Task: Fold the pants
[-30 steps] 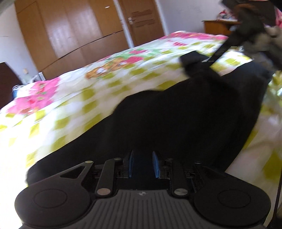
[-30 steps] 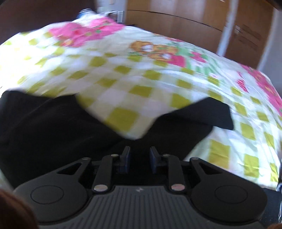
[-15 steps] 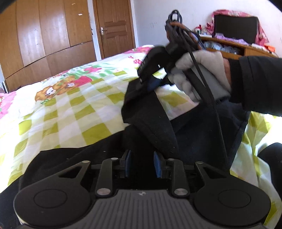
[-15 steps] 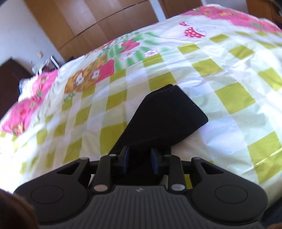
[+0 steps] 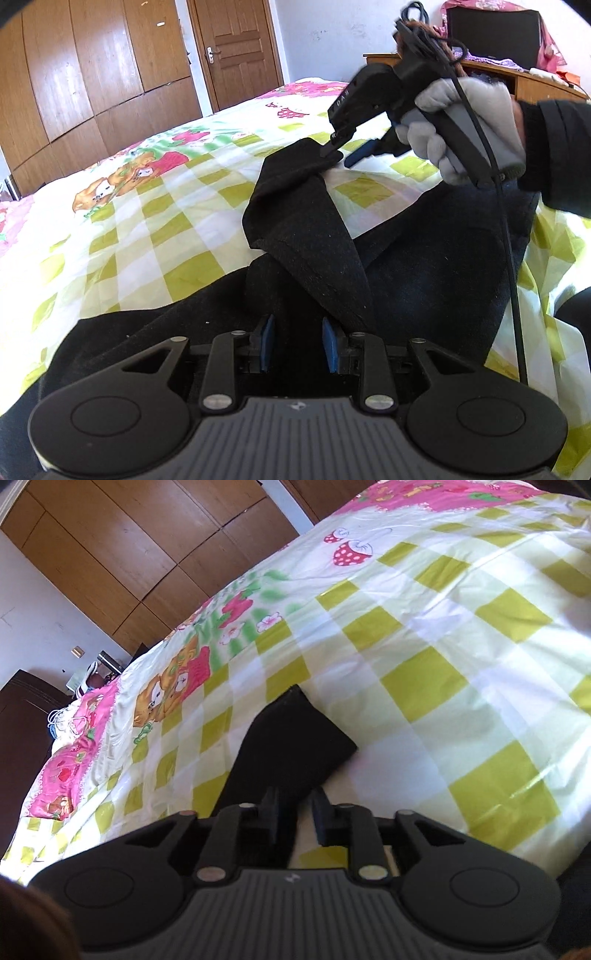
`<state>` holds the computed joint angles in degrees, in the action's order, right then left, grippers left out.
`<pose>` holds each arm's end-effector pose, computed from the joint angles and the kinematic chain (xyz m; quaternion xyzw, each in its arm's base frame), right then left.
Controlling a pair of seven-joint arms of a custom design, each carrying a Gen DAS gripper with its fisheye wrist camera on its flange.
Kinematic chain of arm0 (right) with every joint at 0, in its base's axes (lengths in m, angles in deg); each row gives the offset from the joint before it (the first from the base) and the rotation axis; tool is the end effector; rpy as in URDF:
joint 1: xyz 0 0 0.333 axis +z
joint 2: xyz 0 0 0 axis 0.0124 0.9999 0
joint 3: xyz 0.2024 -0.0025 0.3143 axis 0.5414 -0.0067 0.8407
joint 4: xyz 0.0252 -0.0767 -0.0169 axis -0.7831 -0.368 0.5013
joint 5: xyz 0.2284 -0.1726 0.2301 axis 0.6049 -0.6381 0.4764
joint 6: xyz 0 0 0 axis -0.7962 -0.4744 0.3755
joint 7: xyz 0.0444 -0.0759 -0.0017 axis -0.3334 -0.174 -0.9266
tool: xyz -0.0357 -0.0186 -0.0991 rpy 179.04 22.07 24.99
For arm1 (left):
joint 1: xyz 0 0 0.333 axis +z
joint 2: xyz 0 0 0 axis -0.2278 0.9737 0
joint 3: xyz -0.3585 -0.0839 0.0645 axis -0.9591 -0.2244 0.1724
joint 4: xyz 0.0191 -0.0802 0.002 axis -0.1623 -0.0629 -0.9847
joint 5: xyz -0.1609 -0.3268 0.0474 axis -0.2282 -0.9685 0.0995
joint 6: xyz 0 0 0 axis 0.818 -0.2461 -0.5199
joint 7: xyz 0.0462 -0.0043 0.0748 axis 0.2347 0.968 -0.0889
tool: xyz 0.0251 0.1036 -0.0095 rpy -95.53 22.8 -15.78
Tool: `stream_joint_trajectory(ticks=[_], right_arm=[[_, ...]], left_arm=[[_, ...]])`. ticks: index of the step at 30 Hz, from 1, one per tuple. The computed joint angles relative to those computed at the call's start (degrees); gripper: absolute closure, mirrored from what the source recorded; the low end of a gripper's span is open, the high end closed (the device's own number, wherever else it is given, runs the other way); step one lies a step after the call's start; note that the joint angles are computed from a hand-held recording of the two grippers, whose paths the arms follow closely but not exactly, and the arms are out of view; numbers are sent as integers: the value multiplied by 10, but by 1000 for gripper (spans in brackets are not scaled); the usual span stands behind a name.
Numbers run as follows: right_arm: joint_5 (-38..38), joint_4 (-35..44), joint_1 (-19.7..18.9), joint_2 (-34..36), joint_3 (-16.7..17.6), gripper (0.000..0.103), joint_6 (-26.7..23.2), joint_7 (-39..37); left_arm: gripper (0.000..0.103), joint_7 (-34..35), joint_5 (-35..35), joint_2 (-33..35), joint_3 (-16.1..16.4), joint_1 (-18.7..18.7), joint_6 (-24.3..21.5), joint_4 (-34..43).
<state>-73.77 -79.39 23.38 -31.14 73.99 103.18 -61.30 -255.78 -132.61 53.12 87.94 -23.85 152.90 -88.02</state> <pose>0.4658 0.3057 0.5180 -0.3846 0.8216 -0.1344 0.3988 0.3641 -0.0444 0.5062 -0.2847 0.8639 -0.3656 0.1971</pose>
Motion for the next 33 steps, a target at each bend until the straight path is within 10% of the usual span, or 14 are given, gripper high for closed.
stream_joint_trajectory(ticks=[10,12,17,24,33], right_arm=[[-120,44,2,62,-38,69,53,191],[-113,44,9,57,-35,93,20,193],[-75,31,18,15,-15,98,-73,89],[-149,-78,-22,-172,18,99,-61,154],[127,-287,17,-415,59,99,-178,32]], left_arm=[[60,-7,4,-4,3,2,-5,-1],[60,-11,8,-5,1,3,-4,-1],[60,-16,20,-16,-6,-2,11,-5],[59,-9,31,-64,2,-35,6,-16],[58,-51,76,-86,-31,-62,-2,-41]])
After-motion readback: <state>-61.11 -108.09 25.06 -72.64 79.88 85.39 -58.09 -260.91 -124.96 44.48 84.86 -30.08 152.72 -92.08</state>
